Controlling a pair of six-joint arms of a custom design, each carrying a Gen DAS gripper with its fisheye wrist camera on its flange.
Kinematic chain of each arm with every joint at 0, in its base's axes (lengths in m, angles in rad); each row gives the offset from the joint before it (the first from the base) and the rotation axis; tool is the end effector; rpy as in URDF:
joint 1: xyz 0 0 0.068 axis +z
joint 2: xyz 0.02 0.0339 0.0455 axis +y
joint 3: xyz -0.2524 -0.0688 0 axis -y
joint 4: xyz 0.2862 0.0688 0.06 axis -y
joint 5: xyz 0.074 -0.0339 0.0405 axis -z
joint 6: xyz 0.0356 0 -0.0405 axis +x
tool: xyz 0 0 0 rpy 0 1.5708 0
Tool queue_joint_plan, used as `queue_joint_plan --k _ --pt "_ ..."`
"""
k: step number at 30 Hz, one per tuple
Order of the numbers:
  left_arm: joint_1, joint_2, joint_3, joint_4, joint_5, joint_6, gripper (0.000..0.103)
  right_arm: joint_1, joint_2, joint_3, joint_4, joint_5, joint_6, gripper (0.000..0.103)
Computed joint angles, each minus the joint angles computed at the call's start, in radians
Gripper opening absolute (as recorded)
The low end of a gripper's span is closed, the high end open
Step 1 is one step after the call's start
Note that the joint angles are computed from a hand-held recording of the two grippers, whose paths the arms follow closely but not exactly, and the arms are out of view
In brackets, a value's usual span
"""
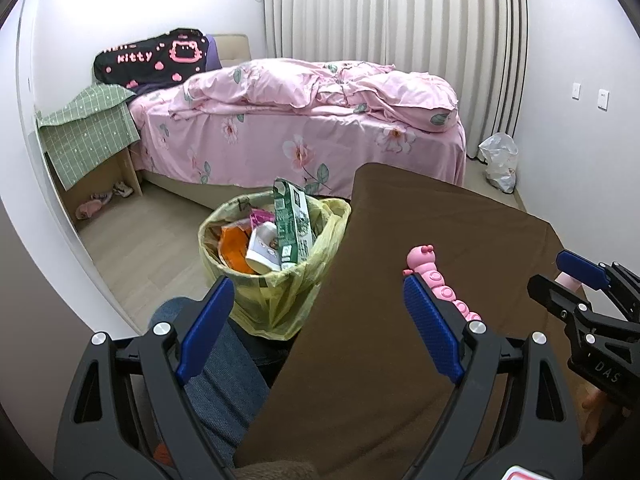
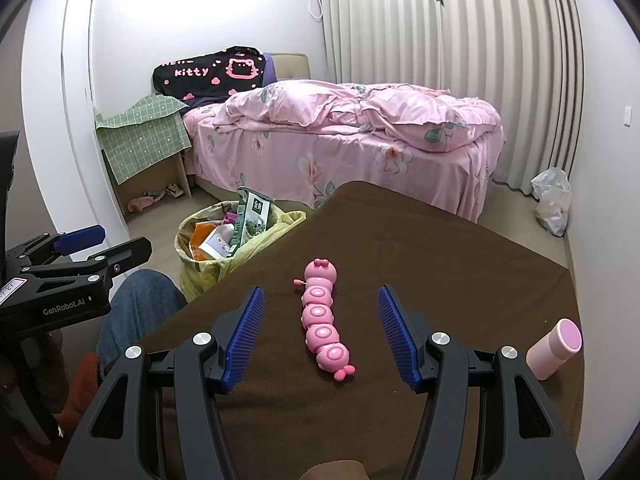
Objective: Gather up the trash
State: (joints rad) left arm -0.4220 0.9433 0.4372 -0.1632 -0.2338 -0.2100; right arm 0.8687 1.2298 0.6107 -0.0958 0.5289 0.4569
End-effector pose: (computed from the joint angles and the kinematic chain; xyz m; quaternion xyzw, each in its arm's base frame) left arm 0.2191 -0.0893 0.1642 0.0441 0.8943 -0.0347 0.4439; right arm 0.1962 0.2041 0.1655 -0.0734 0.8818 0.0590 0.4621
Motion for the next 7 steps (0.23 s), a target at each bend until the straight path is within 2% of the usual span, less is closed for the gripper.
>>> queue_joint_plan --k 3,7 --pt "0.029 0.136 0.056 0.002 0.1 -0.001 0.082 -0.028 -0.015 -0.018 -0.016 0.006 -0.013 0.056" --pt "0.015 0.44 0.183 0.015 0.214 0.02 0.082 -0.168 0.046 -0.071 -0.014 -0.114 -0.057 0.056"
